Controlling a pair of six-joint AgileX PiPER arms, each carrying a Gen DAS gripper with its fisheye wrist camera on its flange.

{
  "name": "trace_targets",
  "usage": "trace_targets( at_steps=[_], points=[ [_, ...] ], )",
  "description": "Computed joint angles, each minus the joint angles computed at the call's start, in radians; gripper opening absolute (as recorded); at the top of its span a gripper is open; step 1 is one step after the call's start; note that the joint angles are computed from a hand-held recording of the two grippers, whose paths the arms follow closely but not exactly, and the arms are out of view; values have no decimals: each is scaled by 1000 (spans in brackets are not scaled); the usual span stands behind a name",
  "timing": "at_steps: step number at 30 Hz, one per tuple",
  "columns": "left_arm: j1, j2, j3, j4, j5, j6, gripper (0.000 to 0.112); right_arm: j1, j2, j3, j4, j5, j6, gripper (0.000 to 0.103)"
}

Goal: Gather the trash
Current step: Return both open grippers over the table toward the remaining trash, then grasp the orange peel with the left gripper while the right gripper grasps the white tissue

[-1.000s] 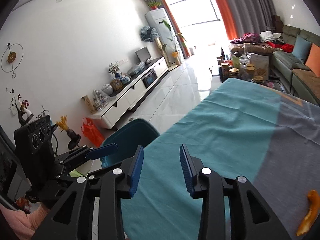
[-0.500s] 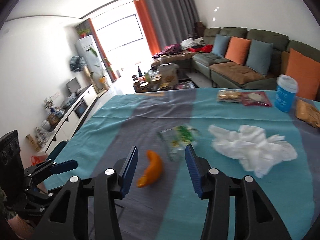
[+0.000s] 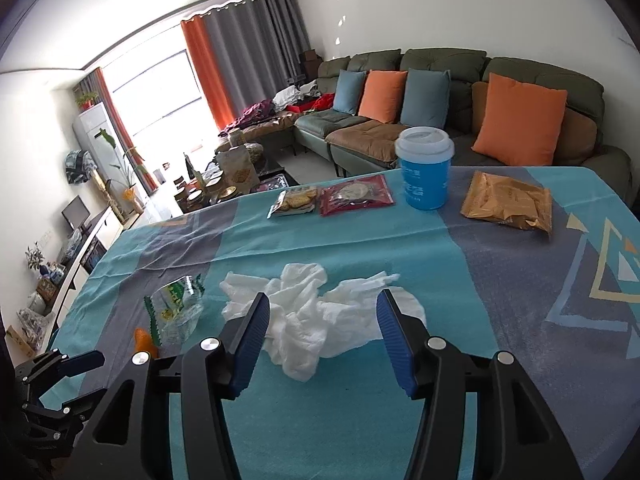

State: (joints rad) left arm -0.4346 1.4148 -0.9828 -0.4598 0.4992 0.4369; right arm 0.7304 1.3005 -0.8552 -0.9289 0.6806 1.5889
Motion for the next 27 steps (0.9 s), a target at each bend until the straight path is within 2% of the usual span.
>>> trace_targets(
  at_steps=[2, 3, 5, 7, 9, 10, 11, 13, 14, 17, 20, 24, 27],
  points=[
    [4, 27, -24, 8, 18, -13, 58, -43, -17, 28, 16, -18, 21, 65],
    [4, 43, -35, 10, 25, -16, 56, -71, -31, 38, 49, -38, 0, 65],
    [6, 67, -50, 12, 35, -18, 54, -155, -41, 64, 150, -132, -96, 65],
    [7, 89, -64, 5, 46, -16, 47, -223, -45, 96, 242, -226, -174, 65],
    [10, 107, -75, -9, 61, -3, 40, -286, -47, 128, 383, -334, -305, 52],
    [12, 112, -79, -17, 68, 5, 32, -302, -50, 143, 434, -368, -351, 41],
    [14, 115, -79, -29, 74, 17, 29, -316, -55, 157, 493, -399, -409, 28],
    [19, 120, -80, -44, 79, 34, 18, -317, -78, 188, 517, -447, -423, 15],
    [19, 121, -80, -51, 80, 39, 18, -308, -96, 203, 478, -459, -382, 10],
    [23, 109, -66, -65, 72, 54, 16, -243, -155, 226, 249, -427, -141, 5],
    [32, 82, -46, -84, 67, 76, 15, -110, -213, 213, 29, -299, 82, 2],
    [59, 38, -17, -113, 67, 103, 14, 44, -257, 176, -78, -160, 155, 2],
    [83, -3, 8, -121, 70, 111, 14, 133, -272, 145, -123, -96, 177, 2]
  ],
)
